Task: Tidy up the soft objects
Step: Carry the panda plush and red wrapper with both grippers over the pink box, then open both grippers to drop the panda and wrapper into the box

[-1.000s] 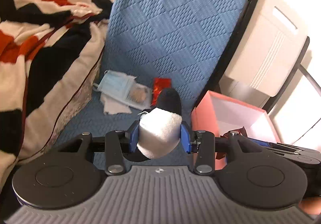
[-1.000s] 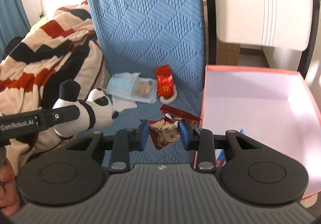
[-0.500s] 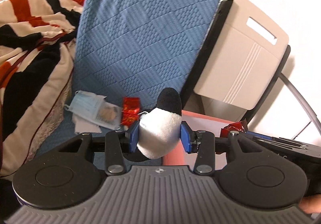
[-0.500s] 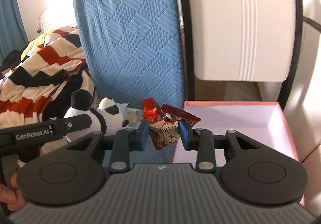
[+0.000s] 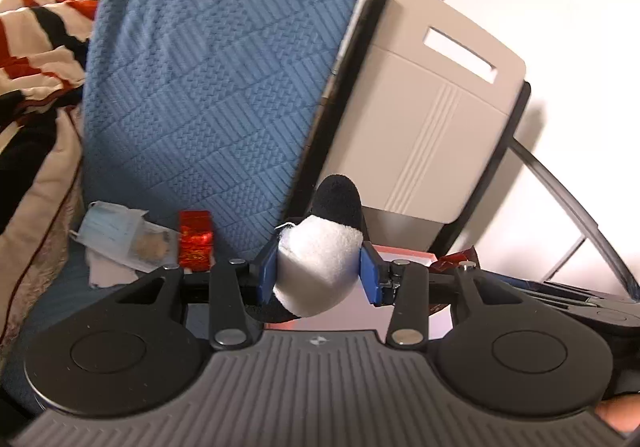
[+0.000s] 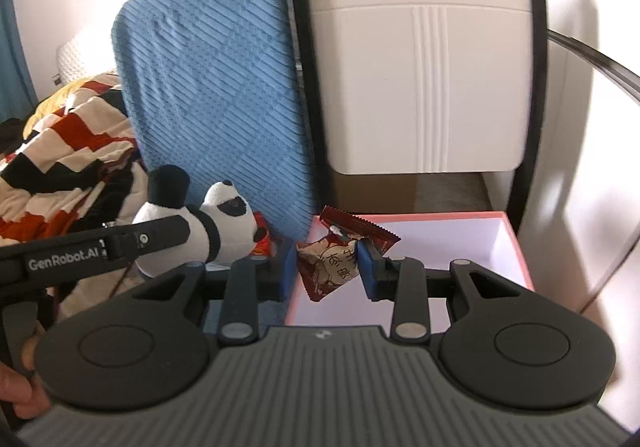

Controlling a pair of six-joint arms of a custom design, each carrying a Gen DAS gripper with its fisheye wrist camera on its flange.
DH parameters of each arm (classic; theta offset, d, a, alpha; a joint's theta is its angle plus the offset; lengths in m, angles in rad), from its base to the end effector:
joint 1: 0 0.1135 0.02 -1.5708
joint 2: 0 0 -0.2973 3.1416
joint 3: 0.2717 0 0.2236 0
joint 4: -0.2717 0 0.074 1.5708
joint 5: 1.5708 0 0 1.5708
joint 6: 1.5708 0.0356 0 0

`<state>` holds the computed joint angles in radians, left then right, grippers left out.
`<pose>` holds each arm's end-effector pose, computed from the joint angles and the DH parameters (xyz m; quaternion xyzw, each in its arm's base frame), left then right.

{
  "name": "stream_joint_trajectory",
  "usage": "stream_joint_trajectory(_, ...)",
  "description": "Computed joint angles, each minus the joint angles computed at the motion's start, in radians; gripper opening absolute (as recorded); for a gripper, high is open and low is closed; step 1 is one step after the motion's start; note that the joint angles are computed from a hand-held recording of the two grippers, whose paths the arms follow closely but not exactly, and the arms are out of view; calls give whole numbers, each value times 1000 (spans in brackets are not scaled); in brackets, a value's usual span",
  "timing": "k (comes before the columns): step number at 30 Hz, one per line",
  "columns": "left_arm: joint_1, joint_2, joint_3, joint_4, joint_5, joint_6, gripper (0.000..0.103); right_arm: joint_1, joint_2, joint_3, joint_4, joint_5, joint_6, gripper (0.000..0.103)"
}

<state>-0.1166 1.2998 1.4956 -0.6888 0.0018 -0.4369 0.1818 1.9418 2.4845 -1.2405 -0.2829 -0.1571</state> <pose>0.2350 -0.0276 0.4488 -0.1364 0.8474 -0.1410 0.4935 0.3563 0.0756 0.4837 -0.2100 0.8743 0.1329 0.4169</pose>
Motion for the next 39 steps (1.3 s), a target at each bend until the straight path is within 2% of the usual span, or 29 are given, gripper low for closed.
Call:
stream_joint_trajectory(10, -124, 99, -24, 43, -65, -33, 48, -131, -43, -247, 100, -3, -52, 36)
stream_joint_trajectory(22, -206, 222, -50, 84, -96, -43, 48, -215, -2, -426, 161, 25, -95, 36)
stream_joint_trajectory(29, -221, 284, -74, 93, -55, -48, 48, -241, 19, -489, 172, 42, -109, 37)
stream_joint_trajectory(36, -233, 276, -95, 106, -87, -57, 50, -249, 36, -473, 157, 34, -105, 38)
stream_joint_trajectory(38, -235, 270, -93, 103, -103, -53, 55, -254, 45, -453, 140, 43, -99, 38)
stream_joint_trajectory(39, -233, 264, -93, 104, -99, -52, 61, -252, 46, -446, 135, 52, -93, 42)
